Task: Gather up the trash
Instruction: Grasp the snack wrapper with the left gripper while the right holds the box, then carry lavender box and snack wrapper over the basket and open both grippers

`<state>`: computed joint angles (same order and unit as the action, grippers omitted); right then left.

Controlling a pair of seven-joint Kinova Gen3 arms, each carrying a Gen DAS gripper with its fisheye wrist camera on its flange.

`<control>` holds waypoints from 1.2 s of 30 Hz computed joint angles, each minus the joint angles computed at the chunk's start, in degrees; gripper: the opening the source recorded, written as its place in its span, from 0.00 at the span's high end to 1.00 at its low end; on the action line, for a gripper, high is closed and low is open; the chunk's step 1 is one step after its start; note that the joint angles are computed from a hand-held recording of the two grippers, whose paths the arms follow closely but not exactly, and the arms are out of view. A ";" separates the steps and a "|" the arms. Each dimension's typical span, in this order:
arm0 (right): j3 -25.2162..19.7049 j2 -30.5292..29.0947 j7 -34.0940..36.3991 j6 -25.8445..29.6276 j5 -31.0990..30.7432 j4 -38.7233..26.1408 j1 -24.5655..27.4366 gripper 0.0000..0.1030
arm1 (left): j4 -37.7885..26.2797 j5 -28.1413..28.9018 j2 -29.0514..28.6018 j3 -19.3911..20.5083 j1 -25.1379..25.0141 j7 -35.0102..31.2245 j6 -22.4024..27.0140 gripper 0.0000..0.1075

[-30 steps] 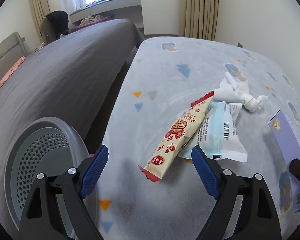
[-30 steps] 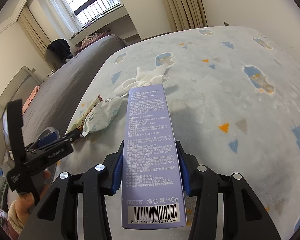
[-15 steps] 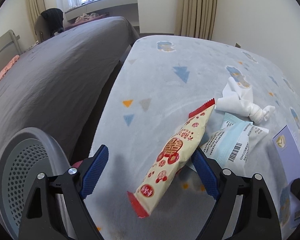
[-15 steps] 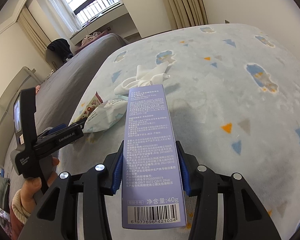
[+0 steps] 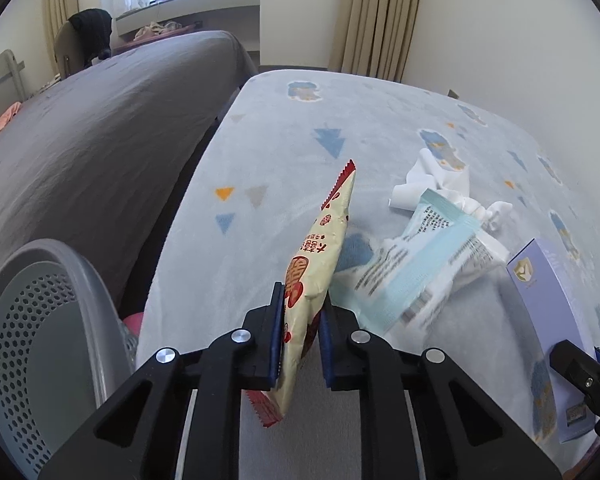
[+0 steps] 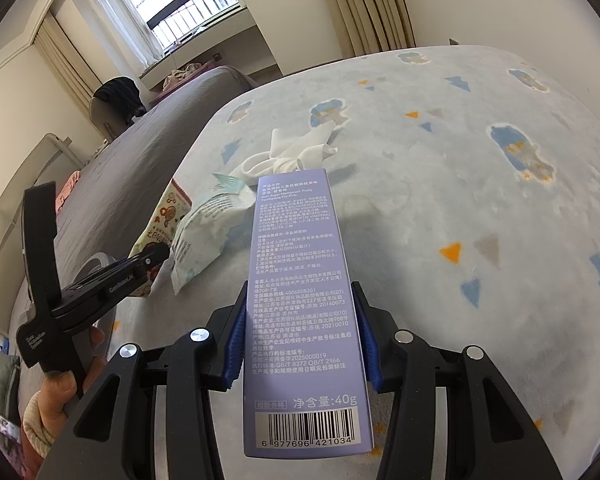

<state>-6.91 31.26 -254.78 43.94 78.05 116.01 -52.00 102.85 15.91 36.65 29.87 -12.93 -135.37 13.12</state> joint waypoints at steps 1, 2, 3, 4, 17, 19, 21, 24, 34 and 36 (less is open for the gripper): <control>-0.02 0.01 0.01 0.23 -0.05 -0.03 -0.14 0.56 | 0.60 0.16 -0.34 0.32 -0.47 -0.13 -0.53 0.85; -0.11 0.01 0.44 0.59 -0.43 -0.20 -0.30 0.56 | 1.48 0.26 -0.84 0.88 -1.21 -0.36 -1.30 0.85; -0.14 0.00 0.81 0.84 -0.73 -0.33 -0.43 0.56 | 2.90 0.29 -1.54 1.75 -2.27 -0.70 -2.70 0.85; -0.15 -0.04 1.17 1.18 -1.04 -0.41 -0.64 0.56 | 3.85 0.13 -1.98 2.55 -3.22 -0.78 -3.59 0.85; 0.15 -0.10 7.62 5.83 -5.73 -4.32 -4.53 0.56 | 12.03 -2.33 -3.95 21.20 -25.83 -3.22 -5.32 0.85; 0.27 0.18 9.47 6.55 -6.66 -5.84 -5.09 0.56 | 12.57 -2.26 -3.82 23.64 -29.34 -4.23 -4.87 0.85; 0.48 0.57 11.48 7.04 -7.50 -7.49 -5.67 0.56 | 12.87 -1.87 -3.64 25.29 -32.13 -5.16 -4.42 0.85; 1.06 1.48 14.43 7.39 -8.30 -10.26 -6.66 0.56 | 13.10 -0.84 -3.46 26.75 -35.82 -6.69 -3.73 0.85; 3.88 5.78 22.95 3.01 -8.44 -19.44 -7.73 0.56 | 12.93 1.74 -2.15 26.24 -44.50 -10.85 -3.24 0.85; 4.70 6.94 26.18 1.22 -9.36 -22.00 -7.39 0.56 | 12.12 2.12 -1.69 25.39 -44.92 -11.32 -3.14 0.85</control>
<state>-2.21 38.20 -228.59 45.16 68.69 94.01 -59.39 114.97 18.02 34.96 55.26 -57.85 -146.70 9.98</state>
